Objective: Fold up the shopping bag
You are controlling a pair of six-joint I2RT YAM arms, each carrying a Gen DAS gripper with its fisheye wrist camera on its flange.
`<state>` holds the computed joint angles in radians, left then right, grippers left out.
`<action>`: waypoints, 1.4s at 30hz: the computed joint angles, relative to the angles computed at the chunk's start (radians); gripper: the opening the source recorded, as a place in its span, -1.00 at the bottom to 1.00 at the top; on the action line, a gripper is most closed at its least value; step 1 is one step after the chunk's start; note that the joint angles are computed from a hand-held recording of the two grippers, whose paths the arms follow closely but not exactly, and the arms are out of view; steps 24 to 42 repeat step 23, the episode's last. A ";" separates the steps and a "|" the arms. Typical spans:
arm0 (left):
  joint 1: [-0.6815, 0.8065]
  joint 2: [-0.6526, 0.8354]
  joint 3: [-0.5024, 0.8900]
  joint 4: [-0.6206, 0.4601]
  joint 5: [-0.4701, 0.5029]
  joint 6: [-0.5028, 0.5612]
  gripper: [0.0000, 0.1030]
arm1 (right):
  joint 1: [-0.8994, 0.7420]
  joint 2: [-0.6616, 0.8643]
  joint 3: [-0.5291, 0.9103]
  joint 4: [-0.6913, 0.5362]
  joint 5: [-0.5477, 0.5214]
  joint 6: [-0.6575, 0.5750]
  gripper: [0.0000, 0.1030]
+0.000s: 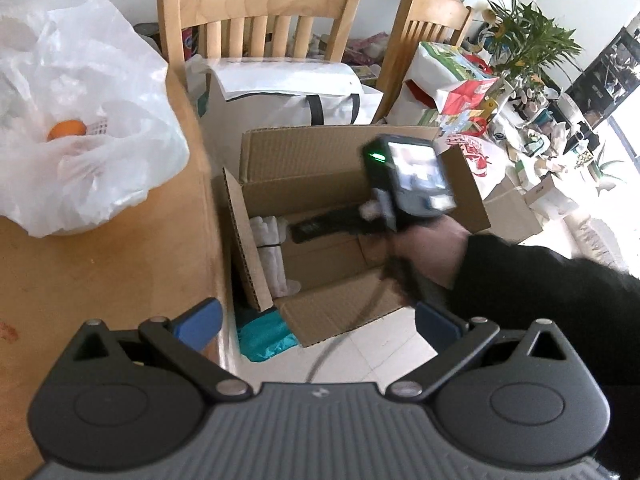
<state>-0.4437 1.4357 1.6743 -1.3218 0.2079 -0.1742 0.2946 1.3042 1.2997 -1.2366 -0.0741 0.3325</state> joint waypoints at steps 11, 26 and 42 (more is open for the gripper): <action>-0.034 0.018 0.056 -0.041 -0.056 0.033 0.99 | -0.170 -0.122 -0.016 -0.040 0.091 -0.157 0.55; -0.106 0.014 0.005 -0.048 -0.128 0.029 0.99 | 0.043 -0.273 -0.041 -0.081 0.200 -0.001 0.55; -0.106 0.014 0.005 -0.048 -0.128 0.029 0.99 | 0.043 -0.273 -0.041 -0.081 0.200 -0.001 0.55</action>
